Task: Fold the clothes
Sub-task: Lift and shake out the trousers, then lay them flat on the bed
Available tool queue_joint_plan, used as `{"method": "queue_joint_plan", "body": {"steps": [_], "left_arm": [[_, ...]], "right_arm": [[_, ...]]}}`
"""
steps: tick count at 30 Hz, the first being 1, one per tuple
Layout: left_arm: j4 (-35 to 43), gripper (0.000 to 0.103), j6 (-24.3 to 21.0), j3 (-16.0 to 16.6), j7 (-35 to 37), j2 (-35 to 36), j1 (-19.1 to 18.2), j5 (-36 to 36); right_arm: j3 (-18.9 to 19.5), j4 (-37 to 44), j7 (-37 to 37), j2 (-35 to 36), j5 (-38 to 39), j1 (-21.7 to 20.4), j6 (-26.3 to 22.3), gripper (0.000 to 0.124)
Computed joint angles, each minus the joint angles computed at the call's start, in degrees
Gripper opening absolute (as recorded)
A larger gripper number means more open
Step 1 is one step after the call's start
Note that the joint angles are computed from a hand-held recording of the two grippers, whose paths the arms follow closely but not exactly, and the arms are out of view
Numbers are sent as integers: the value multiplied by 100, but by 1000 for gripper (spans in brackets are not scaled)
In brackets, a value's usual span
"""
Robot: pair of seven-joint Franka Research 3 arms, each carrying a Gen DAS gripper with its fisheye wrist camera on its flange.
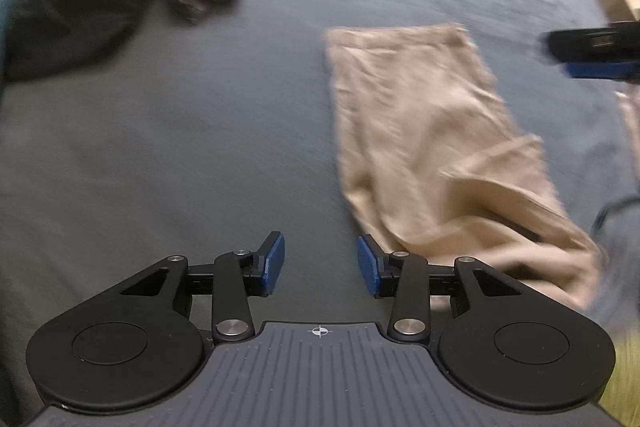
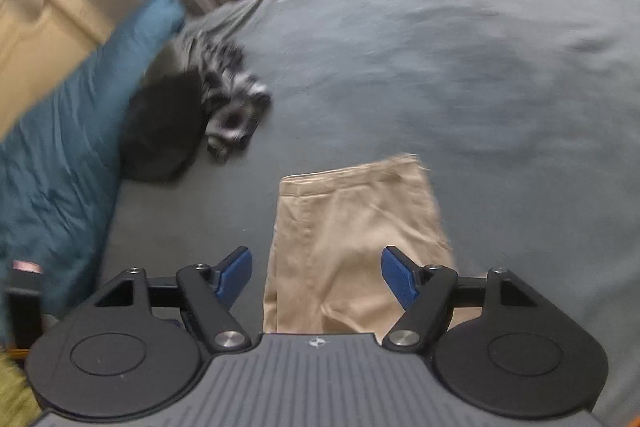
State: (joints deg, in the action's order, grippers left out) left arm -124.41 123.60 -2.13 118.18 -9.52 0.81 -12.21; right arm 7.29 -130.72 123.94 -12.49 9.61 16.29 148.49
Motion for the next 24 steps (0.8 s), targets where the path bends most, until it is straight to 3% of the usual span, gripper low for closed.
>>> {"method": "queue_joint_plan", "body": {"steps": [1, 3, 5, 7, 12, 16, 18, 22, 24], "left_arm": [[-126, 40, 342, -46, -86, 43, 0, 92], [-431, 40, 1197, -134, -266, 193, -20, 292], [-546, 40, 1637, -207, -538, 406, -35, 554], [-426, 40, 1400, -237, -921, 528, -28, 689], [-846, 40, 1162, -221, -1508, -56, -56, 676], [-1296, 40, 1261, -123, -1657, -555, -181, 561], [-1565, 40, 1527, -39, -1622, -728, -264, 410], [-1999, 40, 2097, 128, -1639, -880, -438, -18], [-2186, 40, 2406, 192, -1615, -936, -527, -229]], "right_arm": [[192, 197, 120, 397, -369, -146, 90, 74], [168, 735, 611, 1269, -1179, -105, -116, 72], [22, 1043, 530, 1849, -1055, 15, -297, 68], [-46, 1046, 389, 2000, -546, 110, -198, 64], [-45, 961, -45, 1923, 110, 397, -5, 73], [-128, 1142, -86, 2163, -301, 606, -319, 72], [-162, 862, -91, 2067, -324, 642, 16, 68], [-153, 167, -277, 1659, -215, 626, 653, 45], [-181, -49, -136, 1529, -451, 617, 776, 14]]}}
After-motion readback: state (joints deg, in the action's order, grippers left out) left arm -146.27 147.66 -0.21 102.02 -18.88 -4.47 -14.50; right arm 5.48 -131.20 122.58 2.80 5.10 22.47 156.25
